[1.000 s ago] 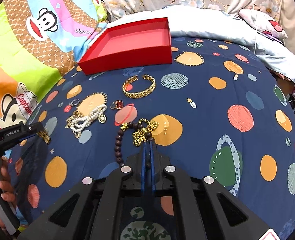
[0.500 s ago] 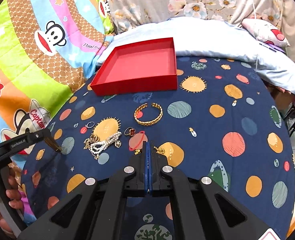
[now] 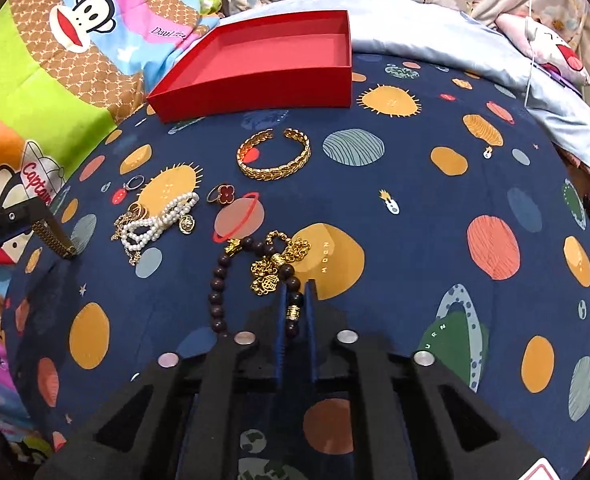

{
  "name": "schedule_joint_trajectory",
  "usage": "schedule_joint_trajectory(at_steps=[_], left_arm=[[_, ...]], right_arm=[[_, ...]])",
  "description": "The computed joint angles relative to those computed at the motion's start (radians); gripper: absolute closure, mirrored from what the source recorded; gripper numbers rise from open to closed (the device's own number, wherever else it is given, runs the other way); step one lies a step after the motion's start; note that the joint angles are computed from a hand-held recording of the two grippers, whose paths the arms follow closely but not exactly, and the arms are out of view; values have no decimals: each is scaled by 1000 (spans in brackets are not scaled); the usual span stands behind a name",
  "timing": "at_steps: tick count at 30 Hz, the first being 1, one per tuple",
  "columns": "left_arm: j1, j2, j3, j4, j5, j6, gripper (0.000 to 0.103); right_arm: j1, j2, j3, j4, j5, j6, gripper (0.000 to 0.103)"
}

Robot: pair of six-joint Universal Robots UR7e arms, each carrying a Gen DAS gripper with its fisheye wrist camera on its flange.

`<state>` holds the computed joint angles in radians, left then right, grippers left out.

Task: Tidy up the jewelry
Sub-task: 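Carry the watch and bracelet into the red tray and open both tools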

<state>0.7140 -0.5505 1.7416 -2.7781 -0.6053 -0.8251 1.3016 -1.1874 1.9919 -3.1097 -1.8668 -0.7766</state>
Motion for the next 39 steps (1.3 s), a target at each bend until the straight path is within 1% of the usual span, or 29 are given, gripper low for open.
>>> schedule_joint_trajectory(at_steps=[2, 6, 9, 12, 17, 21, 22, 27, 29, 32, 33, 34, 36, 38, 39], left_arm=[[1, 0, -2, -3, -3, 2, 75], [-4, 1, -4, -21, 1, 21, 75], [-11, -3, -9, -33, 1, 39, 75], [-17, -4, -26, -53, 3, 83, 75], [-17, 8, -89, -84, -1, 192, 75], [-2, 34, -176, -118, -21, 310, 75], [5, 47, -211, -127, -29, 352, 75], [46, 135, -422, -139, -46, 539, 75], [68, 194, -545, -126, -50, 622, 75], [101, 289, -736, -95, -52, 711, 75], [114, 326, -807, -80, -52, 732, 75], [123, 348, -852, -69, -61, 748, 75], [145, 406, -965, -39, -77, 774, 75], [171, 477, -1107, 24, -94, 784, 75], [178, 501, -1156, 51, -98, 780, 75]], right_arm=[[-1, -9, 1, 10, 11, 2, 96], [8, -47, 6, 33, 57, 21, 96], [25, -79, 2, 58, 95, 35, 96], [49, -102, -14, 79, 129, 42, 96], [92, -100, -84, 127, 155, 45, 96], [120, -53, -183, 156, 178, 46, 96], [125, -41, -205, 161, 182, 46, 96], [155, 81, -402, 228, 189, 56, 96], [164, 142, -491, 249, 187, 56, 96], [172, 239, -646, 325, 186, 79, 96], [173, 267, -692, 353, 186, 87, 96], [173, 309, -758, 389, 184, 97, 96], [173, 368, -845, 434, 173, 106, 96], [173, 421, -915, 461, 159, 103, 96], [173, 447, -949, 473, 151, 98, 96]])
